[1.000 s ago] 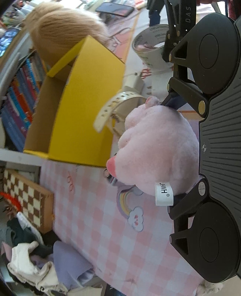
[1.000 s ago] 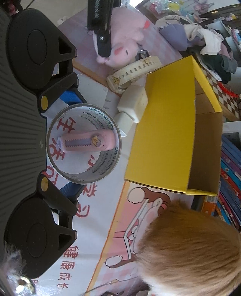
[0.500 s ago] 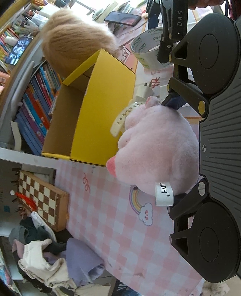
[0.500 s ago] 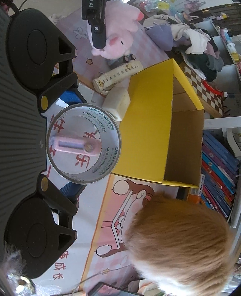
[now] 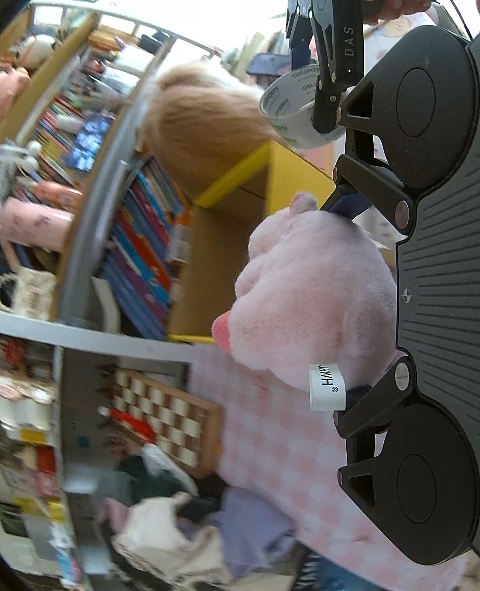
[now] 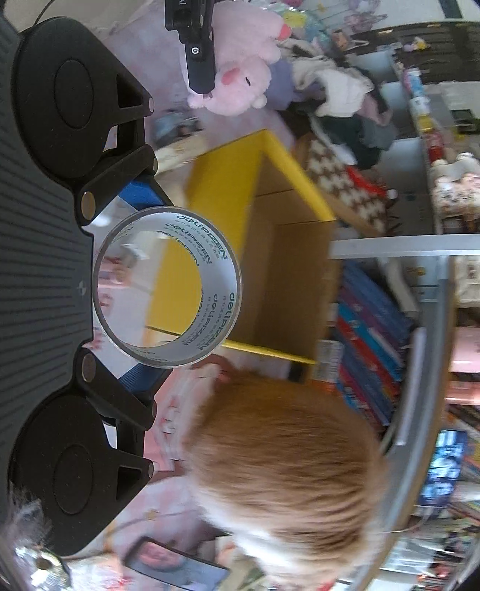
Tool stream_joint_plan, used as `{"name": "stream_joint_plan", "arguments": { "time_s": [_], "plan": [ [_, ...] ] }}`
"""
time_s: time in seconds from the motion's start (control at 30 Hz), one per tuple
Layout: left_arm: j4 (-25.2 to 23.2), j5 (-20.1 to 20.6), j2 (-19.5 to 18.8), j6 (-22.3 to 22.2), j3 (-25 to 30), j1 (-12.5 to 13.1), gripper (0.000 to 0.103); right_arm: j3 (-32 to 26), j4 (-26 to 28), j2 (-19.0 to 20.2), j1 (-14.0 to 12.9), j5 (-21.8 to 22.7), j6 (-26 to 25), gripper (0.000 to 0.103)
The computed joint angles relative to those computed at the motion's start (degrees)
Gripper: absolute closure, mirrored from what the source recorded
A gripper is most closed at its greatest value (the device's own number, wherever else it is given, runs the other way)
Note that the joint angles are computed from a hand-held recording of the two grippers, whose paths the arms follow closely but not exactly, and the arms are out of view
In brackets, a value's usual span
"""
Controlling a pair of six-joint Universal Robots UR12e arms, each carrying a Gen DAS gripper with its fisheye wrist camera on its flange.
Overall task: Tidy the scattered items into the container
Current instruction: 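Lift and carry the tape roll and plush pig over the yellow box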
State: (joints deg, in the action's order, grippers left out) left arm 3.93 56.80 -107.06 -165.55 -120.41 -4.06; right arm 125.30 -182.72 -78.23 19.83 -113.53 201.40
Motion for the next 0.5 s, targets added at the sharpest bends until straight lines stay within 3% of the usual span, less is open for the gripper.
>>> {"name": "stream_joint_plan", "arguments": {
  "time_s": [0.2,0.3,0.5],
  "plan": [
    [3.74,-2.27,-1.69,0.82,3.89,-1.30,0.019,-1.82,-4.93,0.21,-1.50,0.60,-6.09,0.021],
    [5.48,-1.19,-3.15,1.75,6.23,-2.78,0.019,-3.64,-6.84,1.21,-2.30,1.01,-9.65,0.021],
    [4.47,2.14,-5.86,4.31,10.13,-5.61,0.019,-7.43,-7.94,4.03,-4.10,2.40,-15.02,0.021]
  ]
}}
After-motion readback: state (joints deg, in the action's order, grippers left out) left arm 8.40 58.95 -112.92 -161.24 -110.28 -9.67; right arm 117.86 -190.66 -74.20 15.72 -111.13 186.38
